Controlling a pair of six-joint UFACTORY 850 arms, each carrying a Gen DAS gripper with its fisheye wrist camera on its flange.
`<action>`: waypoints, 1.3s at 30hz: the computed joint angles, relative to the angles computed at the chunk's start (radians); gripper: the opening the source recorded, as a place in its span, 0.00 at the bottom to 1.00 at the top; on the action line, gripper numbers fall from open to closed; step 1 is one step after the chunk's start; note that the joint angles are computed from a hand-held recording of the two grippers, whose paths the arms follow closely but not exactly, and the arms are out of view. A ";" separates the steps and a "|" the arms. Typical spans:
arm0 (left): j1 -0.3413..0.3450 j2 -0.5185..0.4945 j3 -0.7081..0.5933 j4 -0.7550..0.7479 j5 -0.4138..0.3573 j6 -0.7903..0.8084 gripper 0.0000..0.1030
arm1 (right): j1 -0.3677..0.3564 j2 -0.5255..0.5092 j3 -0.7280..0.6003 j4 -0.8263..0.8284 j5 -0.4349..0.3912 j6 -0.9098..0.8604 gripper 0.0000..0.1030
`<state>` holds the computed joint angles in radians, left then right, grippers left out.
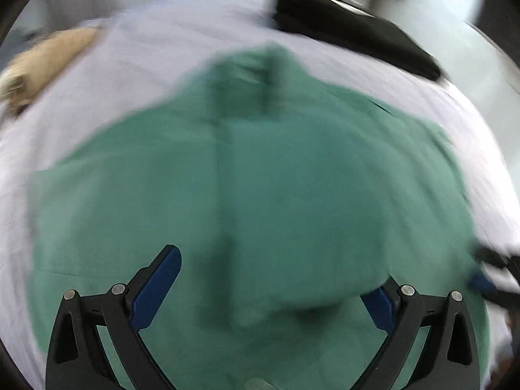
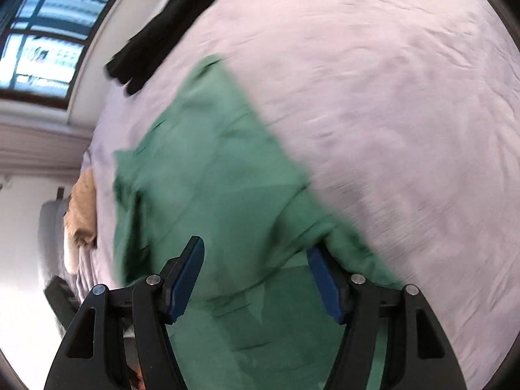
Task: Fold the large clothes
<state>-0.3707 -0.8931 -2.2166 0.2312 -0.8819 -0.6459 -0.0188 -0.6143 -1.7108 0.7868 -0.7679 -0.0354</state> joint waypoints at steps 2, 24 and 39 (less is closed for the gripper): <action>0.028 0.041 0.072 0.073 -0.012 -0.156 0.99 | -0.014 -0.005 -0.001 0.041 -0.016 -0.036 0.66; 0.151 0.175 0.227 -0.285 0.015 0.227 0.18 | 0.003 -0.042 -0.102 0.053 -0.085 -0.148 0.05; 0.152 0.245 0.307 -0.117 0.011 0.061 0.84 | -0.027 0.000 -0.125 -0.032 -0.125 -0.203 0.74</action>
